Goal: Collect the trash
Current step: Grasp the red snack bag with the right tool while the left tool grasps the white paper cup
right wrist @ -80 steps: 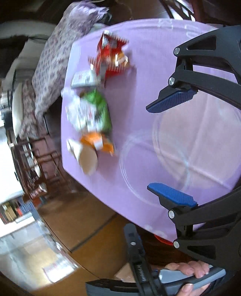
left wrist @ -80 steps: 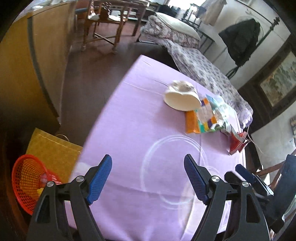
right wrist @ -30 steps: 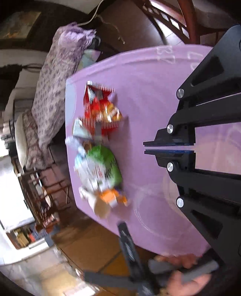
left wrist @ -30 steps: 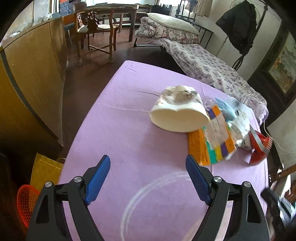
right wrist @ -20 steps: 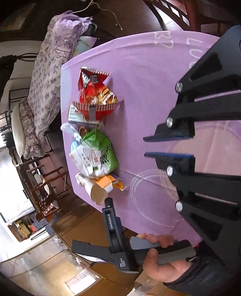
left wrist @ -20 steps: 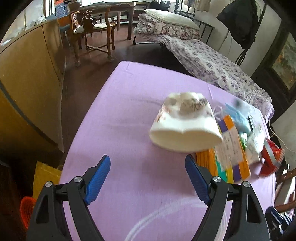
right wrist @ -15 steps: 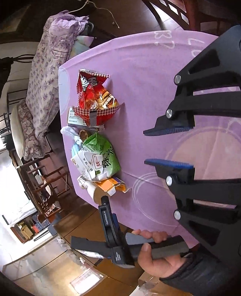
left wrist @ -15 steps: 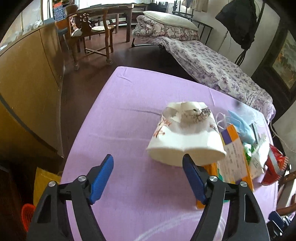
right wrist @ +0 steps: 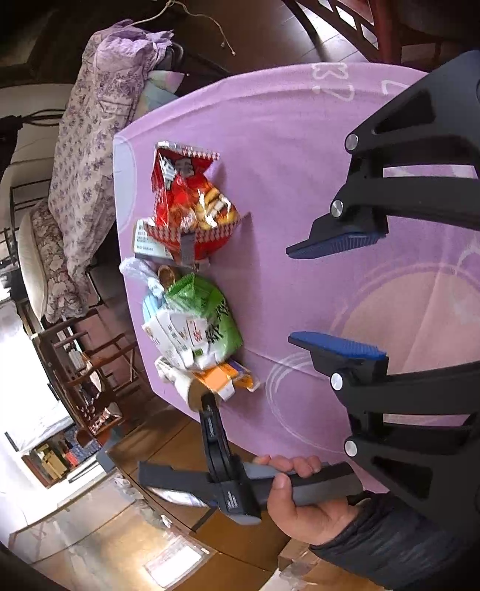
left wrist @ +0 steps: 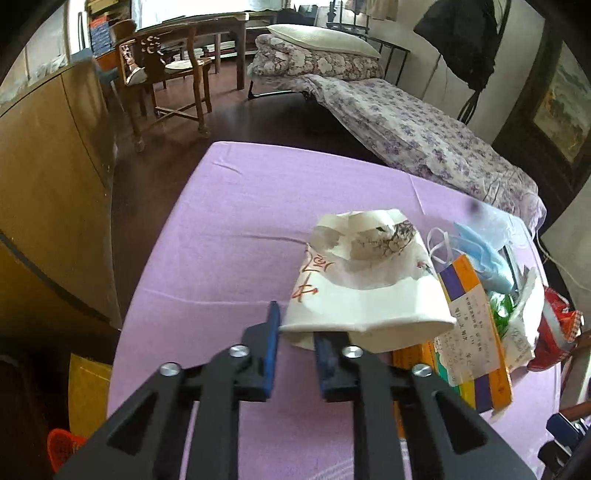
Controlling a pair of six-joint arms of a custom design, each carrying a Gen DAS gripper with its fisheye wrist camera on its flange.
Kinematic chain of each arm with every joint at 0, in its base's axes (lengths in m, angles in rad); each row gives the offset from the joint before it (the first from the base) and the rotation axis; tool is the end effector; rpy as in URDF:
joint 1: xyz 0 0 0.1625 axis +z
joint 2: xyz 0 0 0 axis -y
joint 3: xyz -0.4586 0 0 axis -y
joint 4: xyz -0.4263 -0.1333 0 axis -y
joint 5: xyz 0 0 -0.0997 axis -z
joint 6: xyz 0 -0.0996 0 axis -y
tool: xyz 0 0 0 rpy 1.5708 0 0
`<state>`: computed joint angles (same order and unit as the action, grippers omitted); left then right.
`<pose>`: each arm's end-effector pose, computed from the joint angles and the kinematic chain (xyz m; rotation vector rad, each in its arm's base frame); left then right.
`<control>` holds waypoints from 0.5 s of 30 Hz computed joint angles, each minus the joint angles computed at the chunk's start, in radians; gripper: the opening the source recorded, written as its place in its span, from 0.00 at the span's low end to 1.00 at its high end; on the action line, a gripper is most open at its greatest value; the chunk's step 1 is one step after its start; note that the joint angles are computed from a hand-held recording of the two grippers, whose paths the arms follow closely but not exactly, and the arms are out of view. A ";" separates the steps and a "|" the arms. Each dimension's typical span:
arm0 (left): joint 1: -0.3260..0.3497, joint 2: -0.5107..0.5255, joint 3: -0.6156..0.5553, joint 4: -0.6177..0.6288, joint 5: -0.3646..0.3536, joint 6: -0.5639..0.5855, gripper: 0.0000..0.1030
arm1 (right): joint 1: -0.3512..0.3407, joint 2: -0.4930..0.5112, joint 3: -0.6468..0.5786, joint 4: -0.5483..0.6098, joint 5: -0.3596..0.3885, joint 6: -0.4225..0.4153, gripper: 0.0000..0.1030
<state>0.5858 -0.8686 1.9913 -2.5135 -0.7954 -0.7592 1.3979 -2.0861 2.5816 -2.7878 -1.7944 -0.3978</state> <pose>-0.3596 -0.4822 0.0406 0.3643 2.4147 -0.6214 0.0600 -0.3029 0.3518 0.1824 -2.5966 0.8593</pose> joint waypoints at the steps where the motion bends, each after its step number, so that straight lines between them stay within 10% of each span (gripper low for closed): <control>1: -0.002 -0.009 0.008 -0.010 -0.003 -0.007 0.12 | -0.004 0.001 0.000 -0.013 -0.005 0.000 0.40; 15: -0.075 -0.110 0.081 -0.039 0.001 -0.075 0.04 | 0.132 0.321 -0.013 -0.555 -0.306 -0.172 0.55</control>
